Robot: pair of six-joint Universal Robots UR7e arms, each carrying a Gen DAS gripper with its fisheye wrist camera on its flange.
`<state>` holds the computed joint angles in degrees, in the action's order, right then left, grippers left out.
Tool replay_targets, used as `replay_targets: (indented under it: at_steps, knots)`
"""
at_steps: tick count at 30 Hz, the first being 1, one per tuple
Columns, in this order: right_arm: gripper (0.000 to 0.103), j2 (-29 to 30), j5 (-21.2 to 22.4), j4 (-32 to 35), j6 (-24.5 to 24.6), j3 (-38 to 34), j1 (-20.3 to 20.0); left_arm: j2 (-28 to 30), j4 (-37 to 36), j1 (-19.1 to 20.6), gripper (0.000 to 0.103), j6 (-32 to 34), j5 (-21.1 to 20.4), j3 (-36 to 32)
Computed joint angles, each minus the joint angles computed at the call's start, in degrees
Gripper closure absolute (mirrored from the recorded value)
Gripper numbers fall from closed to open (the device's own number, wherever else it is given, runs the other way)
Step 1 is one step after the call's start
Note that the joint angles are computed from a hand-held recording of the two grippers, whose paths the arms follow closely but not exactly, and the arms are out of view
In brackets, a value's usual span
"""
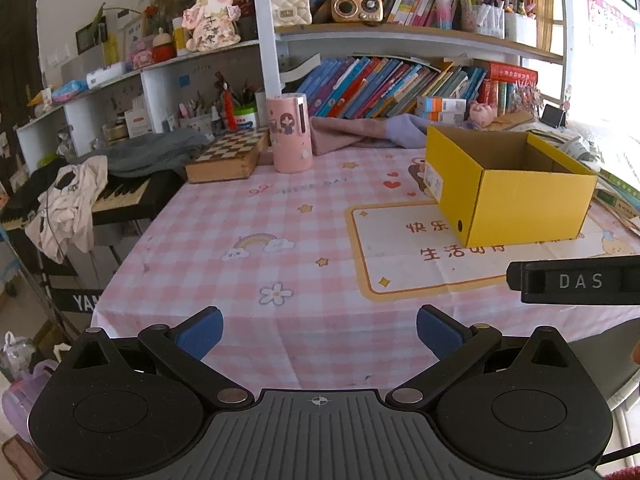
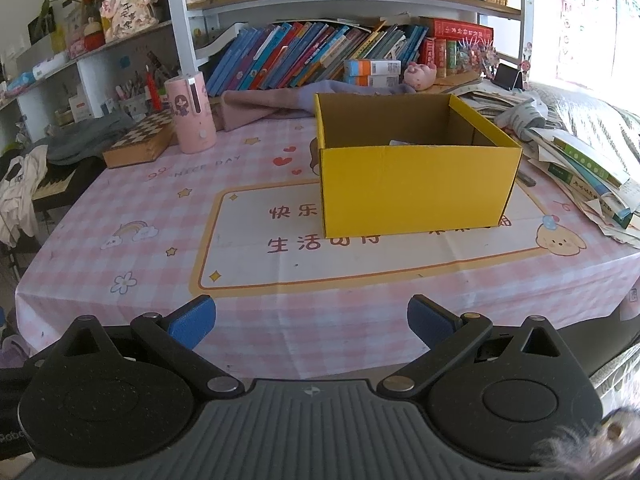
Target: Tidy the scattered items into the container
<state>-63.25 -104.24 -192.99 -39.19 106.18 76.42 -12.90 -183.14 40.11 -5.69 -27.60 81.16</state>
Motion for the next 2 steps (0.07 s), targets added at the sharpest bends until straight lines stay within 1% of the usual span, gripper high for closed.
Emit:
replay_targets:
  at_steps: [2]
  knots:
    - [0.000, 0.09, 0.00, -0.19, 0.05, -0.01, 0.01, -0.31, 1.14, 0.24, 0.000, -0.77, -0.26, 0.09]
